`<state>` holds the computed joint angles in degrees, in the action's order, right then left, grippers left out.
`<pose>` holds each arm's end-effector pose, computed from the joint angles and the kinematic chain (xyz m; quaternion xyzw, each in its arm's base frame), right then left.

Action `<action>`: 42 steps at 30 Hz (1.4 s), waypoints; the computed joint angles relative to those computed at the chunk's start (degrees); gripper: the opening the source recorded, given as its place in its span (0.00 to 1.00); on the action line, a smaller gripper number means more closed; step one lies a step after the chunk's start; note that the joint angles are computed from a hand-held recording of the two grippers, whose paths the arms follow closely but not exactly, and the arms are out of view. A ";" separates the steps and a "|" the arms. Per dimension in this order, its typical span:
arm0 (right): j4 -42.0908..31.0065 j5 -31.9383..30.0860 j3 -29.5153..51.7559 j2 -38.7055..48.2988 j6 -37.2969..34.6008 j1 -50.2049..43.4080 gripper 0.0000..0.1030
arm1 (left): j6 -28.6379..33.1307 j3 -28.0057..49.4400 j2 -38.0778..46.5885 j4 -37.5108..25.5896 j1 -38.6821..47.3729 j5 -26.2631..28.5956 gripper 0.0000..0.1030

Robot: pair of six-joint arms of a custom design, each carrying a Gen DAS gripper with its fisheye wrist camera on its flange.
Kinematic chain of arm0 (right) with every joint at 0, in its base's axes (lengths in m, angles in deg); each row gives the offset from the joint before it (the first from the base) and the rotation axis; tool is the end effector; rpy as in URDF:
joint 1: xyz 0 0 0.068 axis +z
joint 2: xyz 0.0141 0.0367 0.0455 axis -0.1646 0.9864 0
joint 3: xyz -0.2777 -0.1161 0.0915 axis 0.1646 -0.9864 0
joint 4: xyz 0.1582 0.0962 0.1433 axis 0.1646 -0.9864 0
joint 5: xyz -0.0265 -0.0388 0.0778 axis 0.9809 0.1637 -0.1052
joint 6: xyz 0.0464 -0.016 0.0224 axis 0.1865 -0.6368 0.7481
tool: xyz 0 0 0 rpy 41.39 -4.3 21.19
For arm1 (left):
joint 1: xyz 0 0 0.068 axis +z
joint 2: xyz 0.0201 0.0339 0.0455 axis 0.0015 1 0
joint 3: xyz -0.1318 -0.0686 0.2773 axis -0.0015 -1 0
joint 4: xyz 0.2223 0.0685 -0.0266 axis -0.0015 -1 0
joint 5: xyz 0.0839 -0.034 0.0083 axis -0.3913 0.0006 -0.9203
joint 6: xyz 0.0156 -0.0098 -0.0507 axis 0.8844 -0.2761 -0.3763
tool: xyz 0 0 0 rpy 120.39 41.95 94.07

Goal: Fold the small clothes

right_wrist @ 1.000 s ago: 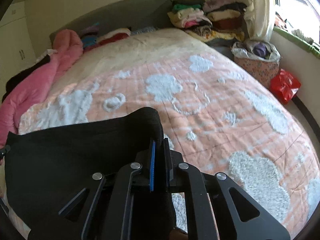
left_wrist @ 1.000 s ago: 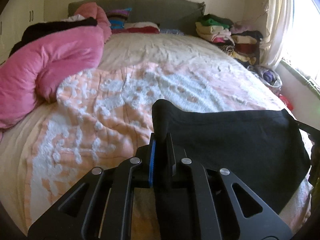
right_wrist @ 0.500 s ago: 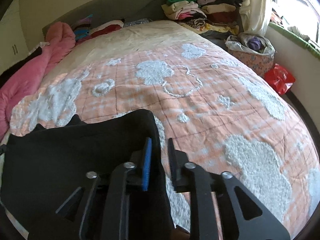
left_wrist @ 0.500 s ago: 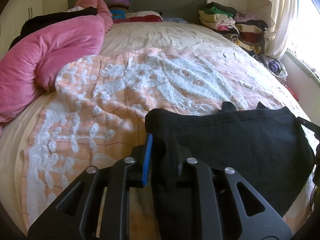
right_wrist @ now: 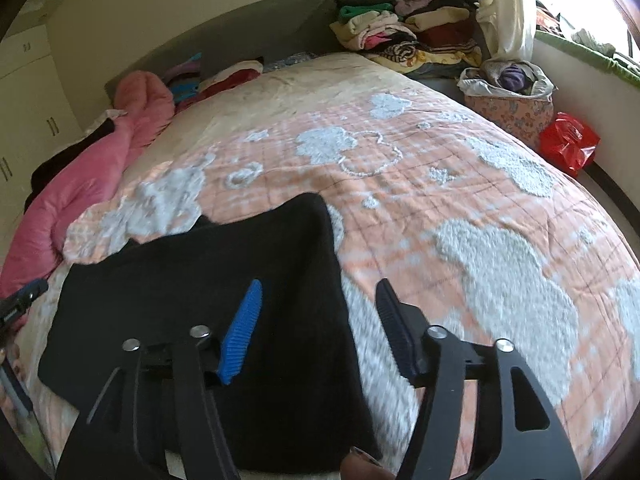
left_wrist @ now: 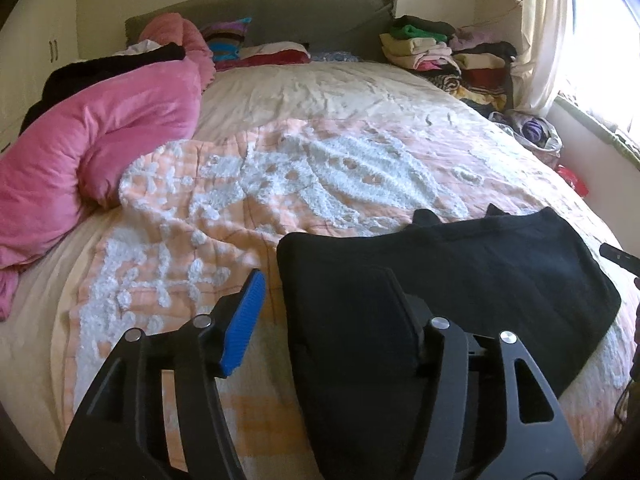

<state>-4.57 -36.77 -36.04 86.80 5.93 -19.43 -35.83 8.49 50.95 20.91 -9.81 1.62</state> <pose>0.1981 -0.0375 0.1138 0.2639 0.8793 0.0045 0.3964 0.3678 -0.0750 0.1450 0.2514 0.8783 -0.1249 0.3870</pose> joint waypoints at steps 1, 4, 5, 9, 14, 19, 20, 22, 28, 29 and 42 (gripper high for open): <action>0.22 0.52 -0.51 -0.26 0.16 0.86 0.60 | 0.24 -0.70 -0.47 0.33 0.01 0.03 0.53; 0.29 3.69 -2.02 -1.11 0.59 5.27 0.61 | 1.12 -2.95 -1.99 0.66 0.19 0.82 0.63; 0.27 5.22 -2.53 -1.37 1.04 7.27 0.63 | 1.24 -3.53 -2.30 0.66 0.18 1.12 0.65; -1.12 8.53 -3.33 -2.48 2.62 12.80 0.65 | 1.99 -6.26 -3.94 -0.23 0.53 3.45 0.65; -3.25 11.25 -4.02 -3.90 4.85 18.12 0.65 | 1.75 -9.47 -6.29 0.77 0.07 4.10 0.65; -5.69 14.17 -4.33 -5.50 6.23 22.41 0.65 | 1.50 -11.97 -8.30 1.17 -0.31 4.95 0.65; -6.78 15.10 -4.12 -6.03 6.48 23.51 0.65 | 1.52 -12.33 -8.58 1.16 -0.41 5.09 0.65; -8.35 16.22 -3.83 -6.86 7.08 24.73 0.65 | 1.48 -13.56 -9.18 1.45 -0.68 5.59 0.65; -9.72 16.62 -3.98 -8.40 7.66 25.07 0.66 | 1.43 -17.54 -9.91 2.50 -0.57 7.83 0.65; -9.97 16.42 -4.00 -8.62 7.65 24.88 0.66 | 1.57 -17.94 -10.04 2.55 -0.77 7.76 0.65; -9.58 15.52 -2.65 -3.51 8.72 26.10 0.66 | 1.53 -20.57 -7.73 1.93 -2.00 7.35 0.65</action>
<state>-14.15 -21.26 -38.70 83.29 14.65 6.66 -34.30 -12.08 43.21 22.85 -11.81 8.97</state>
